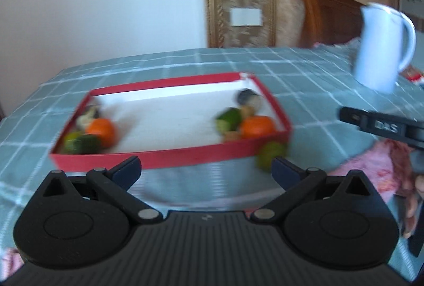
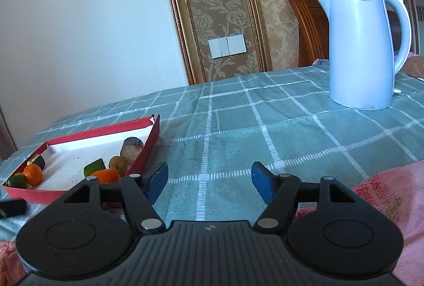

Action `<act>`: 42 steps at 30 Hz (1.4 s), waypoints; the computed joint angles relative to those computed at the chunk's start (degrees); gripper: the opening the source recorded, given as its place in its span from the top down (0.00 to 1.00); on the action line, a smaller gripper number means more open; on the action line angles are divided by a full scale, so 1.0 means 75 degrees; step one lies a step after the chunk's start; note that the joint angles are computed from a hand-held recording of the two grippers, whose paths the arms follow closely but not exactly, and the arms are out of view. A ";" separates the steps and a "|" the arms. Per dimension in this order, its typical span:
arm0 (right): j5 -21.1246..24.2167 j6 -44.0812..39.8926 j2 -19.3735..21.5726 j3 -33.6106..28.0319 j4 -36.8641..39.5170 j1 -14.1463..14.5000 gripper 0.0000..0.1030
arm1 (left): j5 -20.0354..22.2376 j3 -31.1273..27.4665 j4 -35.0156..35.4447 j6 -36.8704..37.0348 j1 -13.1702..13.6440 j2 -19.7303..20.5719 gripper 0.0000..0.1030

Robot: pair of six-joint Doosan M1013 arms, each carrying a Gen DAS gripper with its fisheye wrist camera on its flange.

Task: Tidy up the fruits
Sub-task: 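Reach the left gripper to the green tomato beside the tray and grasp it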

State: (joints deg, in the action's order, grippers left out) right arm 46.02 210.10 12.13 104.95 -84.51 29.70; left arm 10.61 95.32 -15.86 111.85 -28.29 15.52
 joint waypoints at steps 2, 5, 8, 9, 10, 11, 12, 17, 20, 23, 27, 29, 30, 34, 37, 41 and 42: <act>-0.0021 -0.0042 0.0000 -0.0012 0.0055 -0.0011 0.33 | 0.0022 -0.0056 0.0895 -0.0876 -0.0193 0.0082 0.00; -0.0012 -0.0001 -0.0006 -0.0012 0.0158 -0.0036 0.33 | 0.0084 -0.0166 0.2361 -0.2456 -0.0410 0.0204 0.00; -0.0111 0.0127 -0.0039 0.0022 0.0236 -0.0089 0.33 | 0.0407 -0.0363 0.3773 -0.4087 -0.0554 0.0357 0.00; -0.0172 0.0129 -0.0051 0.0026 0.0302 -0.0120 0.33 | 0.0521 -0.0427 0.3981 -0.4372 -0.0584 0.0403 0.00; -0.0228 0.0103 -0.0058 0.0023 0.0402 -0.0149 0.33 | 0.0656 -0.0495 0.4279 -0.4750 -0.0630 0.0456 0.00; -0.0255 0.0019 -0.0057 0.0003 0.0550 -0.0173 0.33 | 0.0796 -0.0563 0.4518 -0.5041 -0.0667 0.0509 0.00; -0.0290 -0.0055 -0.0054 -0.0015 0.0667 -0.0195 0.33 | 0.0942 -0.0624 0.4686 -0.5259 -0.0698 0.0552 0.00; -0.0495 -0.1103 0.0003 -0.0225 0.1642 -0.0294 0.33 | 0.1326 -0.0783 0.4416 -0.5425 -0.0696 0.0691 0.00; -0.0404 -0.1754 0.0053 -0.0358 0.2198 -0.0334 0.33 | 0.1343 -0.0809 0.4526 -0.5580 -0.0713 0.0715 0.00; -0.0377 -0.1558 0.0008 -0.0275 0.2039 -0.0346 0.33 | 0.1330 -0.0822 0.4661 -0.5718 -0.0741 0.0730 0.00; -0.0579 -0.0654 -0.0138 -0.0015 0.1557 -0.0394 0.28 | 0.1184 -0.0805 0.4305 -0.5402 -0.0716 0.0727 0.00; -0.0640 -0.0500 -0.0162 0.0024 0.1525 -0.0417 0.28 | 0.1094 -0.0774 0.4030 -0.5195 -0.0685 0.0711 0.06; -0.0675 -0.0489 -0.0166 0.0027 0.1519 -0.0426 0.28 | 0.1062 -0.0763 0.3871 -0.5059 -0.0671 0.0704 0.09; -0.0751 -0.0351 -0.0185 0.0063 0.1422 -0.0443 0.28 | 0.0936 -0.0691 0.3998 -0.5192 -0.0663 0.0668 0.18; -0.0783 -0.0232 -0.0198 0.0093 0.1347 -0.0447 0.28 | 0.0841 -0.0652 0.3860 -0.5115 -0.0631 0.0648 0.23; -0.0838 -0.0168 -0.0218 0.0119 0.1340 -0.0466 0.28 | 0.0667 -0.0579 0.3352 -0.4669 -0.0547 0.0609 0.32; -0.0849 -0.0130 -0.0227 0.0131 0.1327 -0.0469 0.28 | 0.0634 -0.0564 0.3263 -0.4577 -0.0529 0.0601 0.33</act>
